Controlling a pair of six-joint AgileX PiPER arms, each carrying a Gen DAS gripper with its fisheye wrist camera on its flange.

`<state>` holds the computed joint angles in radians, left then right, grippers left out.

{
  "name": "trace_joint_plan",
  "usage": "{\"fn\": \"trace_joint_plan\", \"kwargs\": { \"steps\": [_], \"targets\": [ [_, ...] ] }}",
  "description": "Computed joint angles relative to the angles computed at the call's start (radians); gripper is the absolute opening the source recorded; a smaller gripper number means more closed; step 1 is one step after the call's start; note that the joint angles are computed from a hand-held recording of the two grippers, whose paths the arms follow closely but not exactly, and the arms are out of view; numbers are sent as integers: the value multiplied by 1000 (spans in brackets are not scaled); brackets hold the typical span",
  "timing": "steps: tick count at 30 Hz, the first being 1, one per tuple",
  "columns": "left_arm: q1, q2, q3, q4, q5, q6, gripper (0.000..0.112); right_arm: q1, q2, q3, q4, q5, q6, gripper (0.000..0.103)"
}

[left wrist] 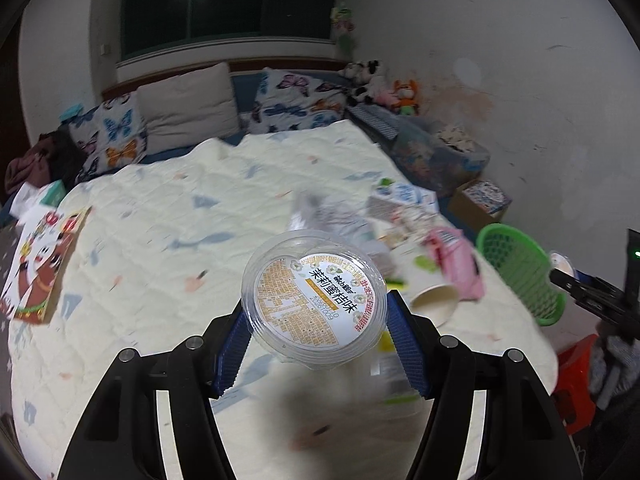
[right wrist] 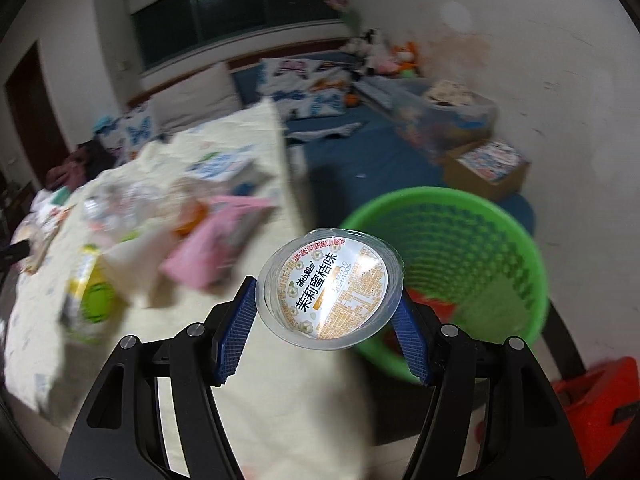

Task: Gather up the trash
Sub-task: 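Carry the clear lidded cup to the green basket and release it with the right tool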

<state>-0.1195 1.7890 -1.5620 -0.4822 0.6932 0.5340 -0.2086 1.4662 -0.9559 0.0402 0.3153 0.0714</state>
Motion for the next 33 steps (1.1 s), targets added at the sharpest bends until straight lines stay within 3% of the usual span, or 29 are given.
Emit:
{"fn": "trace_joint_plan", "kwargs": {
  "steps": [8, 15, 18, 26, 33],
  "targets": [
    [-135, 77, -156, 90, 56, -125, 63, -224, 120, -55, 355, 18, -394, 66],
    [-255, 168, -309, 175, 112, -204, 63, -295, 189, -82, 580, 49, -604, 66],
    [-300, 211, -378, 203, 139, -229, 63, -319, 206, -85, 685, 62, -702, 74],
    [-399, 318, -549, 232, 217, -254, 63, -364, 173, -43, 782, 57, -804, 74],
    [-482, 491, -831, 245, 361, -283, 63, -438, 78, 34, 814, 77, -853, 74]
  ]
}}
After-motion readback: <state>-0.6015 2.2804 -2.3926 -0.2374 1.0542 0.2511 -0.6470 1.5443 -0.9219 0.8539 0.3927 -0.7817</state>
